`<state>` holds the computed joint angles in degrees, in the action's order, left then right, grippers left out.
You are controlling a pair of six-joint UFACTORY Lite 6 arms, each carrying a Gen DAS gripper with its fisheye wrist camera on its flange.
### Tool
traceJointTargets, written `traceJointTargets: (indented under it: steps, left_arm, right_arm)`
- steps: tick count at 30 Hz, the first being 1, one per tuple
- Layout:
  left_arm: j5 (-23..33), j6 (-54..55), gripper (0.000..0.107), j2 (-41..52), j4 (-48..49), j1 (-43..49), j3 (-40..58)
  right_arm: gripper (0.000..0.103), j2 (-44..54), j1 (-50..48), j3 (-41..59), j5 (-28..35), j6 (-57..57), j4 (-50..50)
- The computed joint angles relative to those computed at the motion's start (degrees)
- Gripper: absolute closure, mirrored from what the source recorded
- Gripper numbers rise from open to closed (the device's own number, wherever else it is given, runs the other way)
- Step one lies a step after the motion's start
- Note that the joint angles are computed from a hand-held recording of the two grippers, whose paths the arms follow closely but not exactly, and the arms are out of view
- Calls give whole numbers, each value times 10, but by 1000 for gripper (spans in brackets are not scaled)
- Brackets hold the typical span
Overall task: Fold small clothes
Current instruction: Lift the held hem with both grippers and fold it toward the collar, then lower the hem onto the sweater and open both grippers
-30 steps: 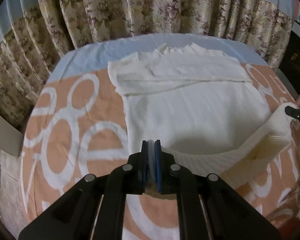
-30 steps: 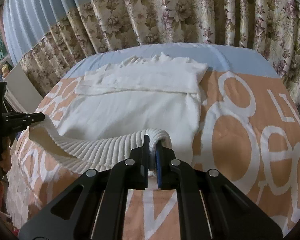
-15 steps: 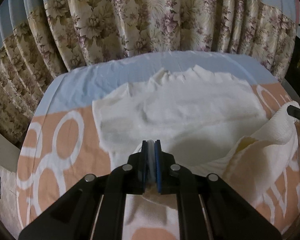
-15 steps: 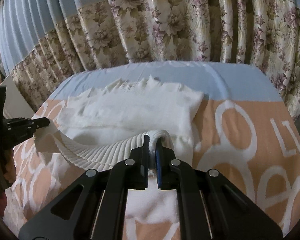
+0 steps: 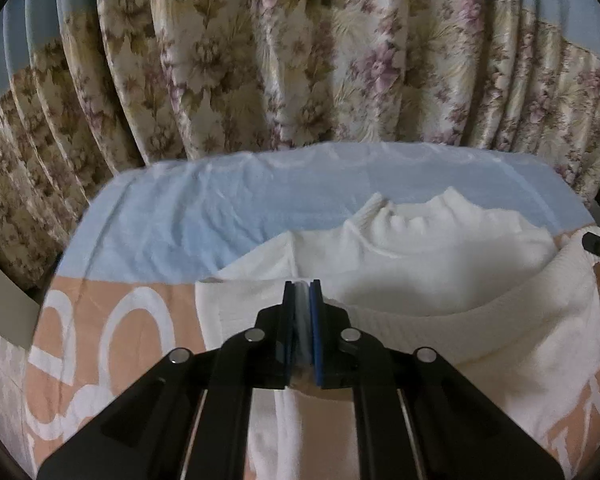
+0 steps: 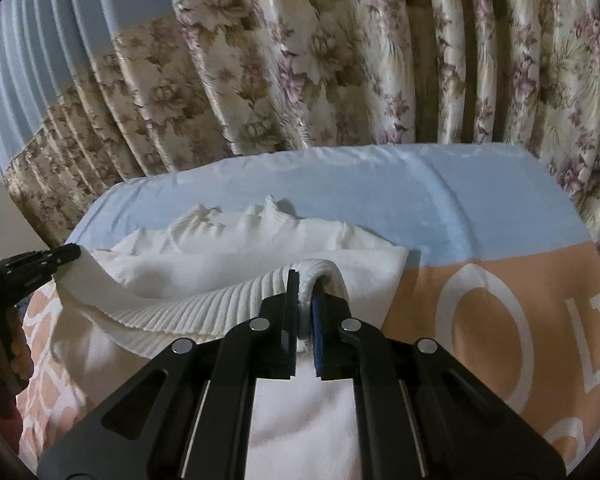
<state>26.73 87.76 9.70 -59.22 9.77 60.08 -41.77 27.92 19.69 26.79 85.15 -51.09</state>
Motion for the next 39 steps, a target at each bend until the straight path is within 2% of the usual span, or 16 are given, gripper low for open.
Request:
traceJointTargets:
  steps: [3, 7, 12, 14, 16, 18, 20, 21, 22, 23, 24, 28, 30, 32, 36, 39]
  left_arm:
    - [-18, -15, 99, 58, 6, -10, 35]
    - [-12, -11, 99, 69, -8, -5, 51]
    - [-25, -36, 99, 82, 0, -15, 80]
    - [-37, -73, 99, 114, 31, -24, 101]
    - [-58, -128, 91, 144, 82, -34, 117]
    - [-81, -122, 59, 139, 73, -34, 105]
    - [-92, -98, 44, 125, 49, -28, 99]
    - [-77, -104, 42, 125, 52, -19, 110]
    - [-63, -122, 41, 126, 66, -11, 124]
    - [-55, -135, 38, 128, 75, -6, 135]
    - [-49, -147, 37, 127, 82, 1, 146]
    - [-37, -162, 31, 112, 97, 26, 162]
    - [-29, -149, 25, 99, 90, 36, 150]
    - [-11, -130, 23, 93, 81, 40, 137]
    - [-69, -104, 23, 91, 78, -12, 89]
    - [-82, -183, 24, 142, 150, -47, 121]
  right_arm:
    - [97, 65, -46, 14, -45, 18, -45]
    - [97, 118, -98, 39, -88, 18, -76]
    - [97, 183, -102, 102, -69, 32, -122]
    - [97, 234, -130, 124, -99, 3, -92]
    - [94, 288, -151, 139, -120, -8, -78]
    - [91, 313, -156, 139, -133, -17, -75]
    - [77, 305, -162, 133, -143, -48, -48]
    - [69, 283, -168, 123, -151, -69, -29]
    - [52, 262, -174, 115, -157, -92, -8]
    - [41, 232, -182, 107, -158, -131, 29]
    - [38, 215, -186, 104, -153, -148, 44]
    - [36, 161, -196, 99, -115, -208, 93]
    - [35, 149, -204, 85, -112, -228, 112]
    - [35, 154, -205, 71, -116, -235, 118]
    - [36, 201, -186, 56, -134, -145, 32]
    - [44, 257, -170, 73, -139, -48, -67]
